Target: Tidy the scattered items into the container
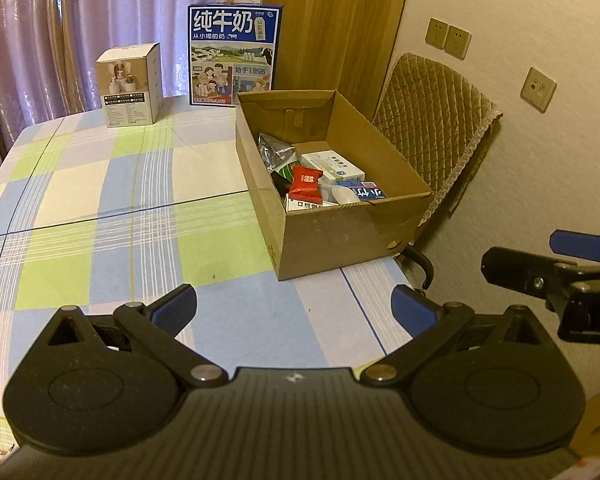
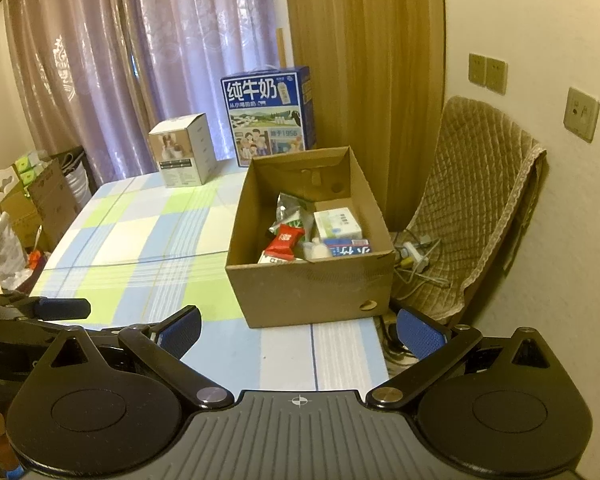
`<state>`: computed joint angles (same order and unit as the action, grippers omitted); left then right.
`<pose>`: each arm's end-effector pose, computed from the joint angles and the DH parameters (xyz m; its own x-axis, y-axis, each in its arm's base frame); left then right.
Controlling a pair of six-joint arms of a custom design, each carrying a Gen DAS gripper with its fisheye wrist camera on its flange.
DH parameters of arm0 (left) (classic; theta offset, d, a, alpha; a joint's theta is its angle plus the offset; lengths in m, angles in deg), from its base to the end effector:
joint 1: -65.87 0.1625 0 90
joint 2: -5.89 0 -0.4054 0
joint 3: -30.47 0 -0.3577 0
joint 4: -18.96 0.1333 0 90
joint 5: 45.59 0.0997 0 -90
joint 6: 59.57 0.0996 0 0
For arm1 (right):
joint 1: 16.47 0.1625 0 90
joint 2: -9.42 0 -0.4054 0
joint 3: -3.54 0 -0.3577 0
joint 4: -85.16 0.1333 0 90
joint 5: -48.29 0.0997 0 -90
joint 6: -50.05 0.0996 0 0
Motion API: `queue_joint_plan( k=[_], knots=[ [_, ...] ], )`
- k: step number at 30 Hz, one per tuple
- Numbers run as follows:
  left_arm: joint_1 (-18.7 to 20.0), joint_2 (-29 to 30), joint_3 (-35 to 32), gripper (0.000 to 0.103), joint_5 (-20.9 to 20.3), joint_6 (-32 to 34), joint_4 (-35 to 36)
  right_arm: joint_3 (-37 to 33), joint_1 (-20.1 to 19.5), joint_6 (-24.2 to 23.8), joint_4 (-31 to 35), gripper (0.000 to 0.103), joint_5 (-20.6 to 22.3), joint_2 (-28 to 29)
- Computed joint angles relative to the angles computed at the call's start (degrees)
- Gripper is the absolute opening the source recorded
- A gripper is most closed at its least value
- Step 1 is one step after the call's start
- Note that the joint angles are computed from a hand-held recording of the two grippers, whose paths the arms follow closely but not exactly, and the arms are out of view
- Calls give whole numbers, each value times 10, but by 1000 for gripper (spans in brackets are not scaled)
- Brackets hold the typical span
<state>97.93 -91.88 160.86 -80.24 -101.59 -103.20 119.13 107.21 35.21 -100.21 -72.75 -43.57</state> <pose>-0.1787 -0.3659 0.3139 -0.7873 0.0053 -0.6165 0.4313 0.7192 -0.5447 0.3669 -0.4028 0.1509 -0.7194 -0.4140 0.5577 -0.6730 0.6142 -0.4122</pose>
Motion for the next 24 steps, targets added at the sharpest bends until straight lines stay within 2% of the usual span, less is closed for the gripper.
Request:
queue_joint_plan(
  k=[24],
  knots=[
    [-2, 0, 5, 102, -6, -1, -6, 0, 0, 2, -4, 101, -4, 0]
  ],
)
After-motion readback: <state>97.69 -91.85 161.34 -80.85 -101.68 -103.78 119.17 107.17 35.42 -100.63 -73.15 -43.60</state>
